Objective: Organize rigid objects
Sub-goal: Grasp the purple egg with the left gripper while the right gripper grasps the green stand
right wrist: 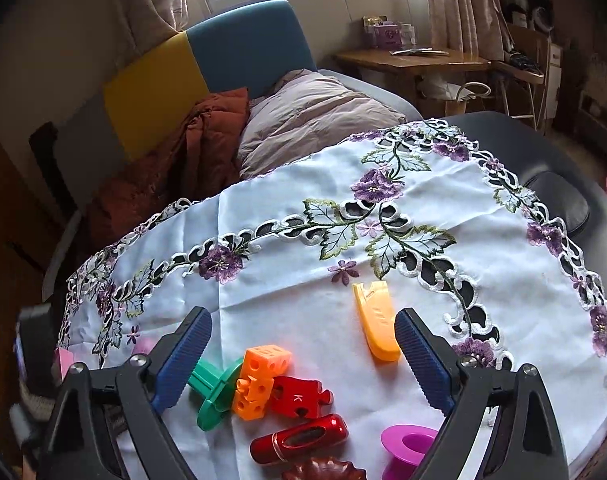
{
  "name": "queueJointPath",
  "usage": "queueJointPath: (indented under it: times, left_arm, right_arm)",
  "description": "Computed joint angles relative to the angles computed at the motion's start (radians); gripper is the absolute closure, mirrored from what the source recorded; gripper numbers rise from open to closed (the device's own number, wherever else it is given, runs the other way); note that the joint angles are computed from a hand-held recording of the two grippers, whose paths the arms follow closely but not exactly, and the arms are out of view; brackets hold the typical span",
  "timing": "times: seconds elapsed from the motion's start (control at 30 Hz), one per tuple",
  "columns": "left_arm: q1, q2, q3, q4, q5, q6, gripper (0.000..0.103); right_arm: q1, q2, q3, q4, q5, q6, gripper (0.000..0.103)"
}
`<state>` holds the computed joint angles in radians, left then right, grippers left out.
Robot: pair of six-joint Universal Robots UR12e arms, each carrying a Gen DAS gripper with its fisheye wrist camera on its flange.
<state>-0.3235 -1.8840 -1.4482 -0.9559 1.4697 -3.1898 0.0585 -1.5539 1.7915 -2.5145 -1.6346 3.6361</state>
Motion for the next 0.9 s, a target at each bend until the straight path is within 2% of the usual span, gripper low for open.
queueJointPath:
  times: [0.17,0.4,0.53,0.7,0.83,0.9]
  left_arm:
    - [-0.004,0.082,-0.112,0.051,0.034,-0.011,0.059]
    - [-0.013,0.158,-0.234,0.168,0.04,-0.022,0.06]
    - [-0.014,0.175,-0.271,0.228,0.041,-0.008,0.061]
    - [-0.005,0.179,-0.287,0.257,0.016,-0.003,0.061]
    - [-0.003,0.183,-0.303,0.288,0.01,0.001,0.061]
    - [0.0,0.186,-0.309,0.299,0.002,-0.005,0.061]
  right_arm:
    - [-0.005,0.001,0.001,0.002,0.045,-0.013,0.011]
    - [-0.003,0.013,-0.008,0.017,0.142,-0.085,0.024]
    - [0.016,0.027,-0.024,0.044,0.165,-0.174,0.035]
    - [0.037,0.052,-0.058,0.127,0.223,-0.301,0.036]
    - [0.083,0.097,-0.125,0.225,0.159,-0.482,0.036]
    - [0.1,0.123,-0.162,0.27,0.126,-0.54,0.036]
